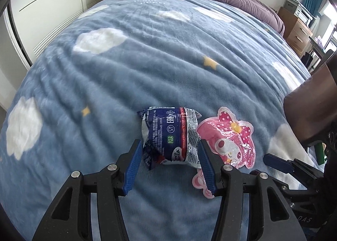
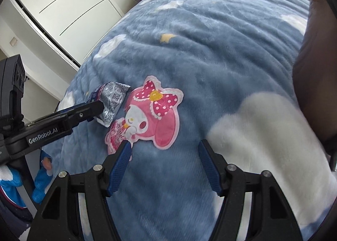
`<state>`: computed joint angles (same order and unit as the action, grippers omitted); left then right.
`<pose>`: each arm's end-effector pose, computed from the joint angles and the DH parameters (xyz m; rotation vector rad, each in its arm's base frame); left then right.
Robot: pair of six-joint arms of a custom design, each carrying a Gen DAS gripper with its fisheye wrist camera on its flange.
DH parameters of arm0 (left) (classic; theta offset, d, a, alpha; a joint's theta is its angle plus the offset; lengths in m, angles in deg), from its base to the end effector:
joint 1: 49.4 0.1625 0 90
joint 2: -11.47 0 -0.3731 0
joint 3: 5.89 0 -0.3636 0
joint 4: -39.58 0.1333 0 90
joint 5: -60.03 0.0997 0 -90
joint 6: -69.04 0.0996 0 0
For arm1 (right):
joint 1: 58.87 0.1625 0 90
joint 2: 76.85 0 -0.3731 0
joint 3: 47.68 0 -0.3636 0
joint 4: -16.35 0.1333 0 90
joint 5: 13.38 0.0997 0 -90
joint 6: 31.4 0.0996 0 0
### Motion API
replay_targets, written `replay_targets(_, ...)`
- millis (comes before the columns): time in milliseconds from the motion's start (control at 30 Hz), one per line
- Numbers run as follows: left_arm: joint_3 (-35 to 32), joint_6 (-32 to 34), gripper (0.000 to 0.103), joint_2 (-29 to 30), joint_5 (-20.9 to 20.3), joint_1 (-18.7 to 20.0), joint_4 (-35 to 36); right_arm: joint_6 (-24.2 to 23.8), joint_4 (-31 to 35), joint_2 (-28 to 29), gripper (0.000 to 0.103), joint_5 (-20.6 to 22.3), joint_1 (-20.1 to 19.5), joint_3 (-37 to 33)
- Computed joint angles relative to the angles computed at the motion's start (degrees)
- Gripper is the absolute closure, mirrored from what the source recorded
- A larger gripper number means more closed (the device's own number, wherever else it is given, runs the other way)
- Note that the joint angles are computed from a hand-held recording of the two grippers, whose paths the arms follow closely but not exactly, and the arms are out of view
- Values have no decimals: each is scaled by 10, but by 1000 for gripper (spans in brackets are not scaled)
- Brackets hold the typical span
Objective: Organize snacks
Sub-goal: 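Grasp blue-white wrapped bag with left tool while right tool grasps pink character candy pack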
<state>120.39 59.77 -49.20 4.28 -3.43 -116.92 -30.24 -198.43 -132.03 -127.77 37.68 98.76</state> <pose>-0.1654 -0.4436 0.0759 0.7674 2.4724 -0.3757 0.1302 -0.3255 0.0847 -0.0475 -2.6457 0.8318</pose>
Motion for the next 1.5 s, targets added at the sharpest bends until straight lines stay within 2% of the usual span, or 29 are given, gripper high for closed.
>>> replay_targets(233,-21,11,51,33,0,10,-7,-21,-24,7,0,72,-44,-1)
replay_targets(433,-35,27,42,59,5,14,-17,-30,-25,12,0,112,-61,-11)
replay_targets(567,-42,32,40,67,-2,24,-18,-31,-24,13,0,145,-72,-16)
replay_targets(800,-62,37,40,61,-46,54,-6,-26,-30,19,0,196,-93,-20)
replay_targets(833,-66,38,40,59,-56,60,-2,-25,-30,18,3,209,-99,-20)
replay_targets(867,-68,38,40,57,-63,65,2,-24,-31,18,18,222,-106,-18)
replay_targets(900,-74,35,40,54,-78,73,9,-21,-33,18,26,241,-115,-15)
replay_targets(933,-76,31,41,51,-88,78,15,-17,-35,18,38,257,-124,-12)
replay_targets(967,-81,29,41,50,-95,83,20,-16,-33,20,40,263,-127,-13)
replay_targets(1133,-88,32,43,40,-121,98,34,-7,-32,30,40,277,-128,-23)
replay_targets(1267,-90,41,49,37,-126,104,38,10,-33,45,40,315,-138,-36)
replay_targets(1433,-85,50,54,37,-124,107,30,24,-1,62,40,284,-109,-71)
replay_targets(1500,-82,58,54,37,-121,105,25,31,8,68,45,265,-97,-84)
